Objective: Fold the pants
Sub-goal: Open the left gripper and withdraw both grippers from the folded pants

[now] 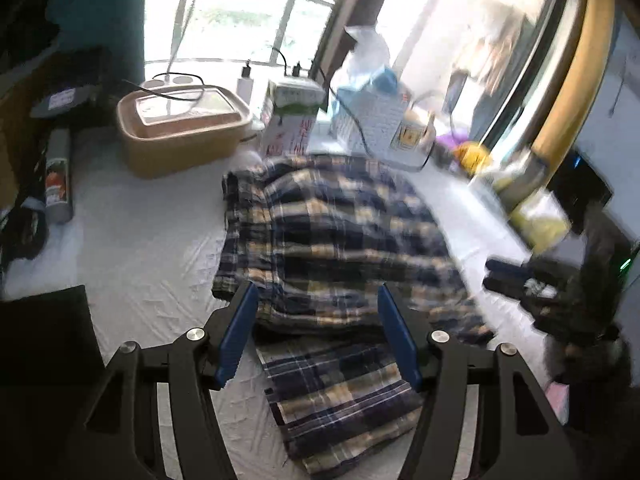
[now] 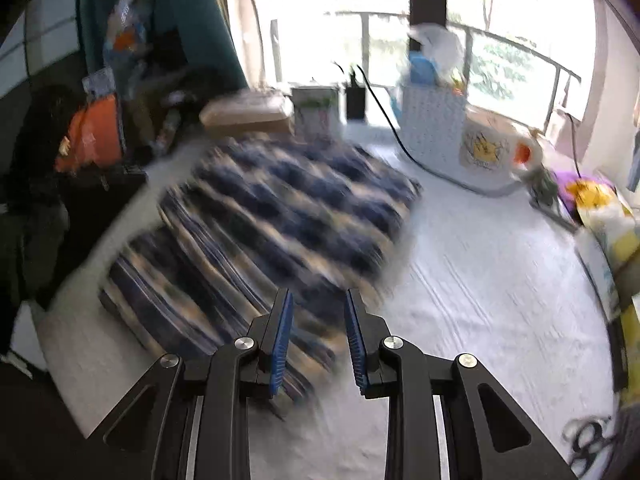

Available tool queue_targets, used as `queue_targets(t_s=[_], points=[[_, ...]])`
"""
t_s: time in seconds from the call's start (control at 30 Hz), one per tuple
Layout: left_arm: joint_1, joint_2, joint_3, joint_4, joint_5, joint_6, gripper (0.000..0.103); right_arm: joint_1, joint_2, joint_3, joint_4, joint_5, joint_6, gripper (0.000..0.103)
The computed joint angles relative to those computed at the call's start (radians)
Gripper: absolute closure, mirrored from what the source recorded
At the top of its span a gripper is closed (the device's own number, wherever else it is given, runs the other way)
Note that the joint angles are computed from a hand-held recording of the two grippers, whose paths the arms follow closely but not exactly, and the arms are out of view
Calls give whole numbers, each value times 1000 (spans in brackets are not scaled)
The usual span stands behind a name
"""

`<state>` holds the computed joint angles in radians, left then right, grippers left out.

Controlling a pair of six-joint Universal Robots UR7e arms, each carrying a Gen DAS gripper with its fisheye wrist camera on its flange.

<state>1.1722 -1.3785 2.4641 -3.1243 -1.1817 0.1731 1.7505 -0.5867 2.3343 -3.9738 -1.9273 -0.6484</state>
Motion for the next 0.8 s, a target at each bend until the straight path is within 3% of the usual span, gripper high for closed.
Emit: queue_targets(t_s=[0.13, 0.23, 0.3, 0.43, 0.57, 0.73, 0.8], points=[[11, 58, -13, 46, 29, -51, 41, 17, 56, -68, 56, -16, 7, 75], [4, 103, 5, 40, 122, -54, 41, 10, 86, -95, 123, -61, 10, 75], [-1, 94, 32, 3, 128, -25, 41, -1, 110, -81, 68, -66, -32, 75], [14, 6, 42, 107, 108, -62, 41, -30, 63, -17, 69, -45, -43, 75], [18, -79, 40, 121, 88, -47, 41, -38, 2, 23, 71, -36, -50, 75], [26, -15, -52, 29, 57, 38, 41, -57, -51, -12, 59, -3, -58, 75], [47, 31, -103, -1, 0, 74, 40, -54, -48, -63, 71, -13, -57, 75]])
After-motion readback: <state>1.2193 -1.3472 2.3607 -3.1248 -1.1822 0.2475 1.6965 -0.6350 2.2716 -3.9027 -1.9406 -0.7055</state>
